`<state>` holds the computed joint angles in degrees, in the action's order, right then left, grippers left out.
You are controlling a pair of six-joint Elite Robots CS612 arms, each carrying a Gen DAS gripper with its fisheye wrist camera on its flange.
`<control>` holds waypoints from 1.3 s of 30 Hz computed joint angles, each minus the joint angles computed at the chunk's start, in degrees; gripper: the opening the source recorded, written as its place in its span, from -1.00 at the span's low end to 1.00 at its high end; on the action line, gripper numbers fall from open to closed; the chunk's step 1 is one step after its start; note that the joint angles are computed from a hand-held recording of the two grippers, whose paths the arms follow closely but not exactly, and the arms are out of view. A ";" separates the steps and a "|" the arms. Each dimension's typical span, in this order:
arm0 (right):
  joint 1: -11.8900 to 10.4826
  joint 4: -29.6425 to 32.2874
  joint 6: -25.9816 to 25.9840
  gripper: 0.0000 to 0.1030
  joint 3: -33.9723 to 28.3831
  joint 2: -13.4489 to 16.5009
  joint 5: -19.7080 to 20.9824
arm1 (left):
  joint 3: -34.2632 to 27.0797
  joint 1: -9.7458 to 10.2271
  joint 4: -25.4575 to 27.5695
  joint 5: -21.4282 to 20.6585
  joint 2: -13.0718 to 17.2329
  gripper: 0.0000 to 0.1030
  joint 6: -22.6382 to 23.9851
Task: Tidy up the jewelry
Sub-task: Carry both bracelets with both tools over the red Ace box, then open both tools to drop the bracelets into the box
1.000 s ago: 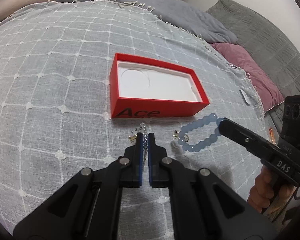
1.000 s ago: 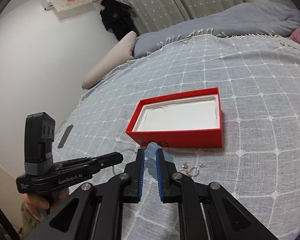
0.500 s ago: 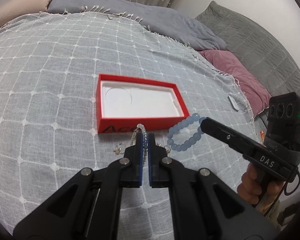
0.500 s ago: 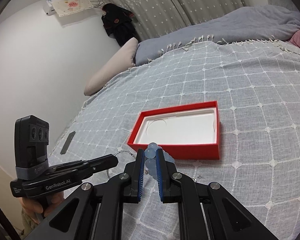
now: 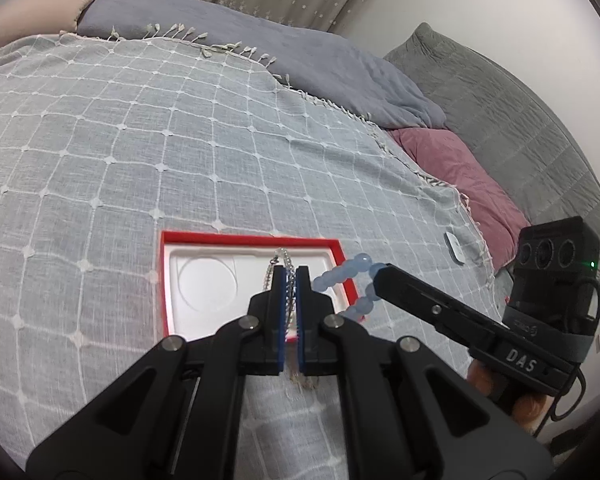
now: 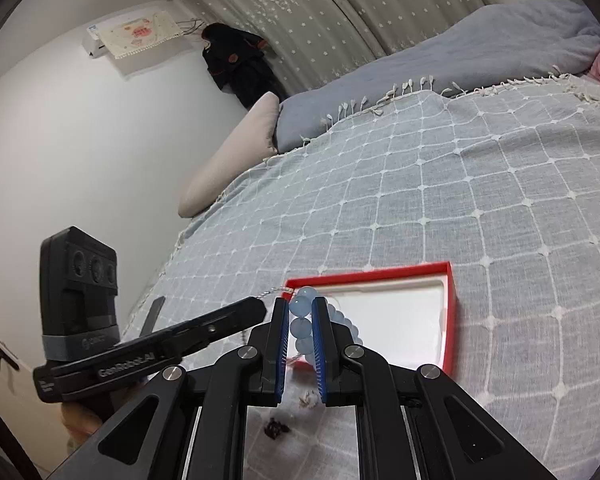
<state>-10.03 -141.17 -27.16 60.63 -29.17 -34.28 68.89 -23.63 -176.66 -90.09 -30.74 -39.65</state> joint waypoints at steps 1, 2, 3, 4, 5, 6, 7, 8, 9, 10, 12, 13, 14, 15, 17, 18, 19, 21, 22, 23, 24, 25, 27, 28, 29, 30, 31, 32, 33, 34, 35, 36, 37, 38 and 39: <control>0.10 0.09 0.30 -0.78 -0.56 0.32 0.02 | -0.54 0.25 0.15 -0.56 0.47 -0.91 -0.22; 0.25 0.12 0.52 -0.78 -1.23 0.70 -0.38 | -1.07 0.48 0.90 -0.86 0.90 -0.91 -0.39; 0.44 0.32 0.74 -0.78 -1.92 1.09 -1.19 | -1.39 0.63 1.96 -0.85 1.20 -0.91 -0.73; 0.52 0.50 0.95 -0.78 -2.41 1.41 -1.73 | -1.71 0.79 3.21 -0.84 1.46 -0.91 -1.12; 0.65 0.74 1.44 -0.77 -3.11 1.89 -2.63 | -1.88 0.94 3.97 -0.93 1.70 -0.91 -1.60; 0.76 1.11 2.34 -0.77 -3.93 2.46 -3.71 | -1.95 1.10 4.21 -0.99 1.85 -0.91 -2.01; 0.82 1.60 3.39 -0.77 -4.84 3.09 -4.65 | -1.88 1.19 4.29 -0.69 1.86 -0.91 -2.44; 0.82 1.78 4.09 -0.77 -5.41 3.50 -5.31 | -1.76 1.25 4.20 -0.27 1.80 -0.91 -2.66; 0.82 1.44 5.35 -0.77 -5.98 3.95 -6.41 | -1.55 1.25 4.42 0.34 1.62 -0.91 -2.67; 0.78 1.11 6.50 -0.77 -6.42 4.30 -7.24 | -1.37 1.20 5.14 1.03 1.43 -0.91 -2.49; 0.61 1.25 7.60 -0.76 -6.93 4.70 -7.74 | -1.26 1.07 6.85 2.49 1.20 -0.91 -2.12; 0.53 1.03 8.06 -0.71 -7.03 4.81 -7.95 | -1.32 1.10 7.29 2.73 1.26 -0.91 -2.04; 0.53 0.82 8.27 -0.71 -7.05 4.83 -8.30 | -1.36 1.10 8.06 2.90 1.25 -0.91 -2.00; 0.54 0.82 8.13 -0.71 -6.99 4.78 -8.62 | -1.39 1.14 8.72 2.95 1.25 -0.91 -2.18; 0.59 0.59 7.65 -0.71 -6.64 4.53 -9.22 | -1.52 1.24 9.30 2.79 1.34 -0.91 -2.32; 0.63 -0.07 7.46 -0.71 -6.21 4.29 -9.65 | -1.62 1.24 9.59 2.83 1.41 -0.91 -2.25; 0.66 -0.68 7.18 -0.71 -5.75 4.04 -9.90 | -1.82 1.20 10.04 2.78 1.50 -0.91 -1.95; 0.68 -1.10 6.90 -0.71 -5.39 3.82 -10.08 | -2.02 1.20 10.69 2.19 1.63 -0.91 -1.51; 0.67 -1.16 6.68 -0.71 -5.14 3.67 -10.24 | -2.09 1.21 11.18 1.74 1.62 -0.91 -1.41; 0.66 -1.45 6.47 -0.71 -4.81 3.47 -10.53 | -1.95 1.23 11.22 1.74 1.50 -0.90 -1.43; 0.68 -2.09 6.30 -0.71 -4.37 3.24 -10.94 | -1.61 1.20 10.95 2.17 1.26 -0.87 -1.45; 0.66 -3.08 5.97 -0.71 -3.64 2.86 -11.40 | -1.03 1.11 10.50 2.96 0.89 -0.84 -1.57; 0.51 -4.35 5.29 -0.61 -2.42 2.22 -11.38 | 0.35 1.00 8.67 3.57 0.21 -0.73 -1.44; 0.37 -4.87 5.01 -0.43 -1.68 1.83 -10.97 | 0.88 0.86 8.38 4.04 -0.11 -0.69 -1.20; 0.27 -5.13 4.82 -0.23 -1.13 1.52 -10.59 | 1.45 0.53 8.96 5.59 -0.54 -0.52 -0.91; 0.15 -5.29 4.44 -0.17 -0.52 1.12 -10.22 | 2.00 0.18 9.49 7.18 -0.94 -0.42 -0.53; -0.01 -5.98 3.85 -0.15 0.56 0.52 -9.92 | 2.60 -0.13 9.54 8.23 -1.28 -0.40 -0.18; -0.05 -6.47 3.50 -0.12 1.19 0.15 -9.98 | 3.22 -0.27 9.09 8.57 -1.57 -0.40 -0.15; -0.16 -7.31 3.11 -0.10 2.19 -0.41 -10.18 | 4.17 -0.44 8.19 8.77 -2.02 -0.40 -0.35; -0.32 -8.53 3.18 -0.06 3.20 -0.89 -10.21 | 4.94 -0.54 7.25 8.90 -2.37 -0.40 -0.50; -0.44 -9.19 3.41 -0.02 3.79 -1.18 -10.20 | 5.62 -0.65 6.45 9.16 -2.73 -0.36 -0.51; -0.59 -9.47 3.68 0.00 4.30 -1.45 -10.12 | 6.18 -0.78 5.87 9.59 -3.04 -0.31 -0.45; -0.74 -9.43 3.87 0.02 4.69 -1.67 -9.79 | 6.67 -0.96 5.63 10.32 -3.35 -0.26 -0.38; -0.84 -9.30 3.87 0.05 5.06 -1.92 -9.56 | 6.89 -1.19 5.61 11.18 -3.51 -0.16 -0.29; -0.85 -9.37 3.63 0.07 5.37 -2.13 -9.64 | 6.94 -1.40 5.71 12.00 -3.56 -0.10 -0.25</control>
<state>-10.88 -150.54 -23.52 66.00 -31.30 -43.93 75.83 -25.03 -170.95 -78.09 -34.30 -39.90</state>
